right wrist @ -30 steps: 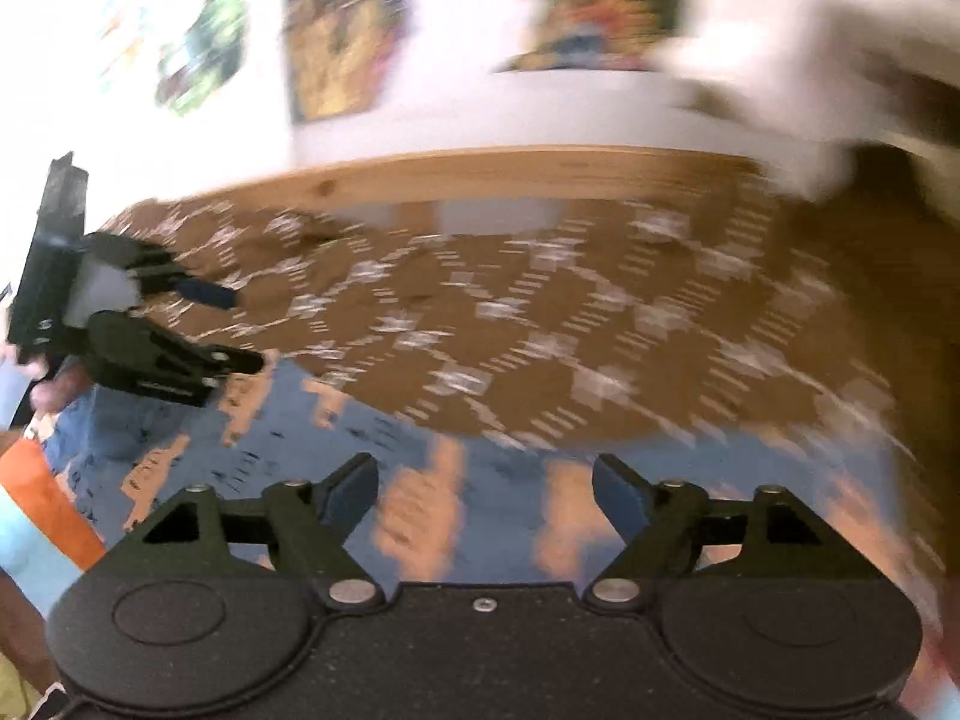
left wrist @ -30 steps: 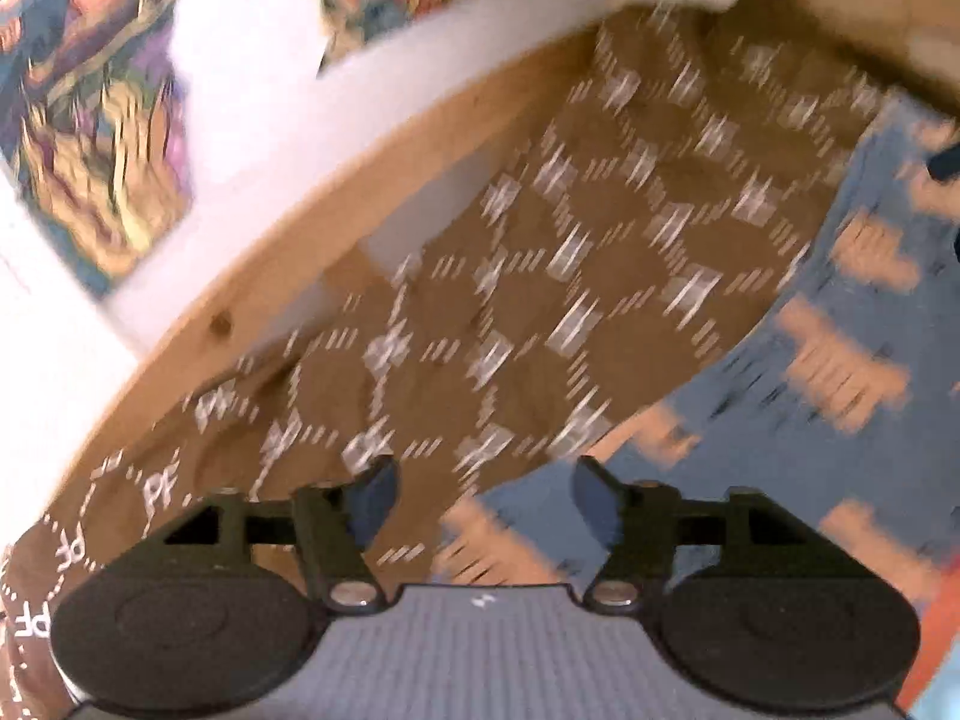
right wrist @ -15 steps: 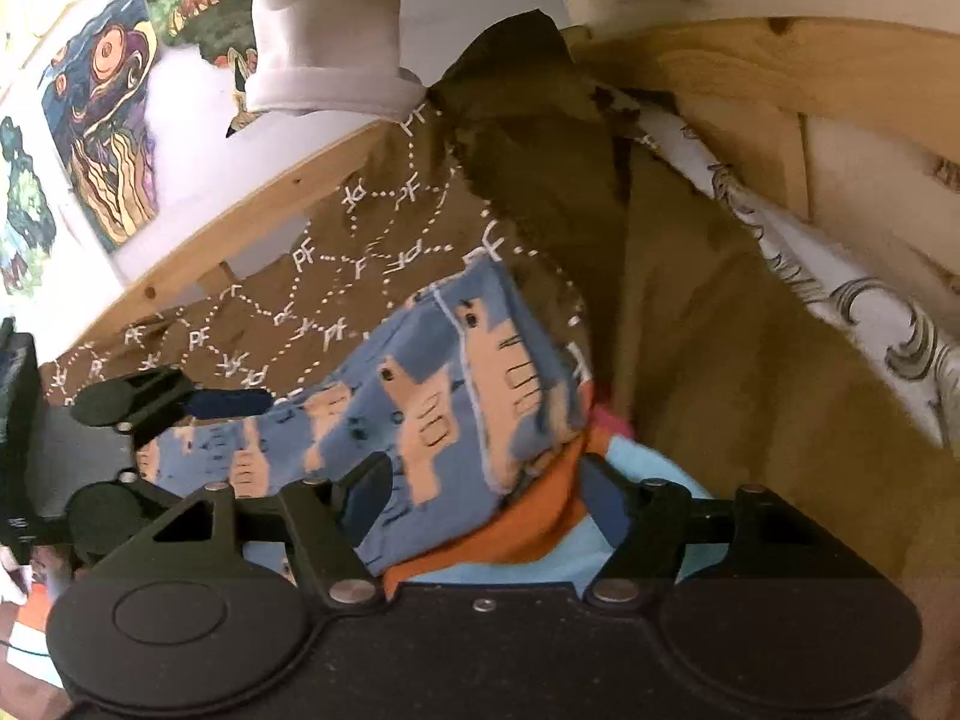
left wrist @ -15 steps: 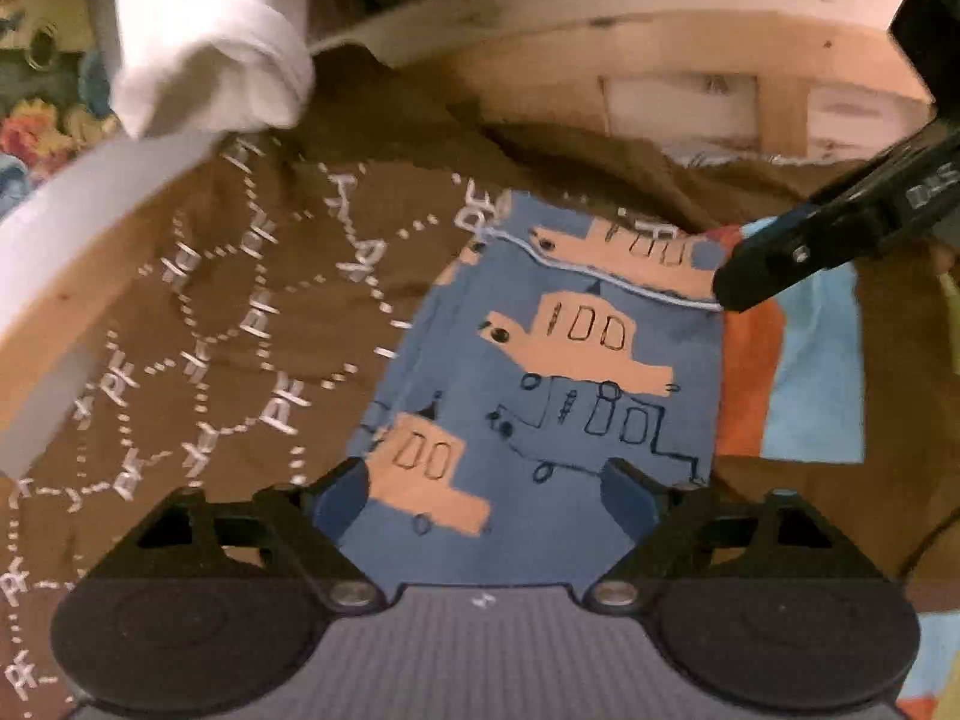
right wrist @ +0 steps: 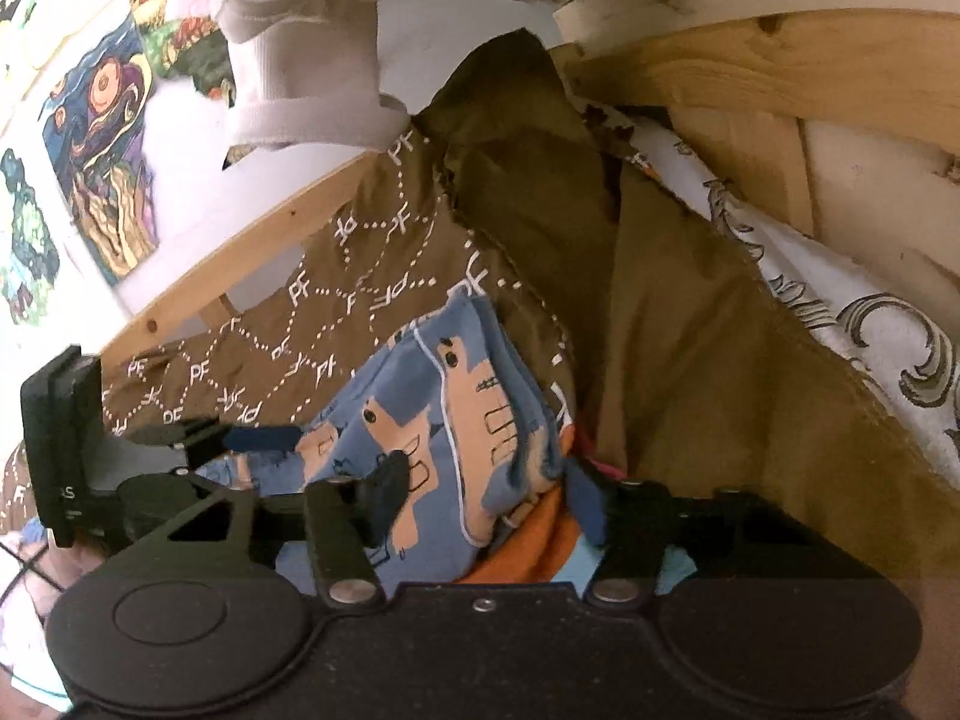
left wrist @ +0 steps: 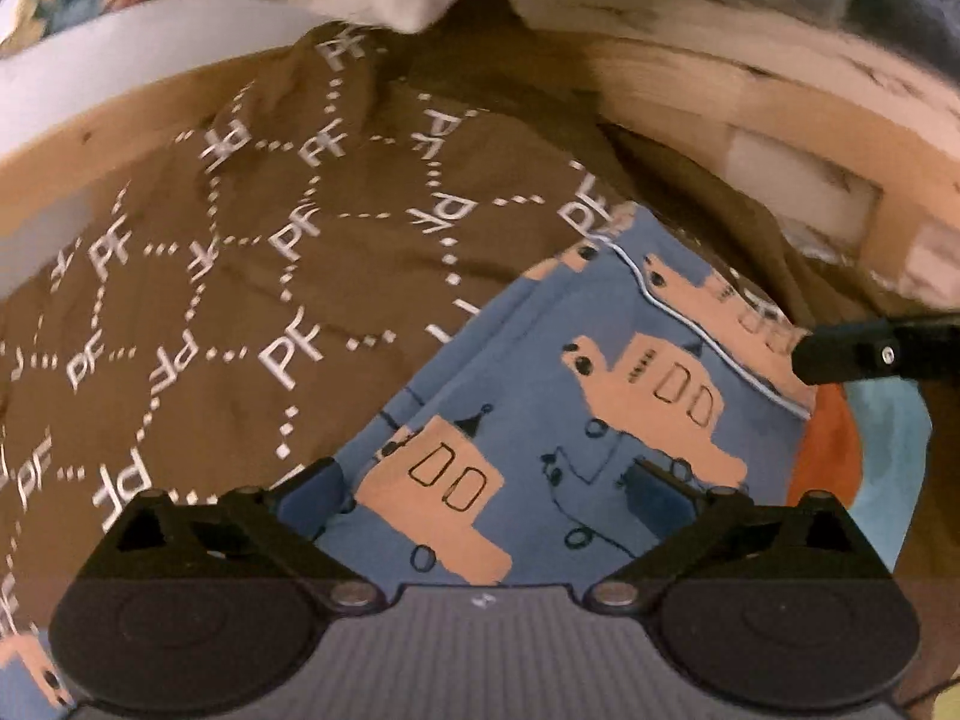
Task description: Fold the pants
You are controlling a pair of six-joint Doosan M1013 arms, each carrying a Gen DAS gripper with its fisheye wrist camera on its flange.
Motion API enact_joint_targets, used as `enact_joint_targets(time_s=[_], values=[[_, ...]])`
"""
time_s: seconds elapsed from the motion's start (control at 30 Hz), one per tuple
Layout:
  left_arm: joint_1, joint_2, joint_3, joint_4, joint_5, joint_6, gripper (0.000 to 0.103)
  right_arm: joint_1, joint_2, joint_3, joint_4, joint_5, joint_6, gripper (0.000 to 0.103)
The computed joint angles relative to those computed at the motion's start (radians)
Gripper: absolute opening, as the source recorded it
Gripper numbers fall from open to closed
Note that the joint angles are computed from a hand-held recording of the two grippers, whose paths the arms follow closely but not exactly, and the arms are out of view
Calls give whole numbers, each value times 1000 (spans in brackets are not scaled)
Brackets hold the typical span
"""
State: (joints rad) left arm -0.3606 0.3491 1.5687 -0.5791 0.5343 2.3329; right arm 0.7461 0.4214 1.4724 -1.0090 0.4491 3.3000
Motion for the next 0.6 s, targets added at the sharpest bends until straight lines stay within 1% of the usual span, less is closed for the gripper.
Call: enact_joint_targets(time_s=[0.03,0.1,0.2,0.27,0.3,0.33,0.43,0.47,0.53,0.6], values=[[2,-3,7,-15,-13,-5,103,1,-1,2,-20,-2,21,53],[3,-6,13,-29,-31,-12,103,2,0,1,-19,-6,6,50],[5,-11,22,-55,-40,-14,103,1,2,0,-23,-10,3,50],[-1,-22,46,-85,-89,1,103,8,2,1,-71,14,65,49],[-3,-34,66,-115,-117,33,103,12,2,0,-92,31,78,49],[-5,-43,84,-165,-144,95,103,18,2,-3,-112,53,78,49],[-14,-58,113,-240,-196,230,103,28,2,-9,-161,81,22,50],[-18,-61,119,-246,-208,255,103,26,2,-12,-163,75,-4,50],[-24,-59,118,-223,-206,256,103,11,4,-23,-82,40,-110,50],[-26,-58,116,-195,-192,243,103,-10,10,-35,31,-5,-233,50]])
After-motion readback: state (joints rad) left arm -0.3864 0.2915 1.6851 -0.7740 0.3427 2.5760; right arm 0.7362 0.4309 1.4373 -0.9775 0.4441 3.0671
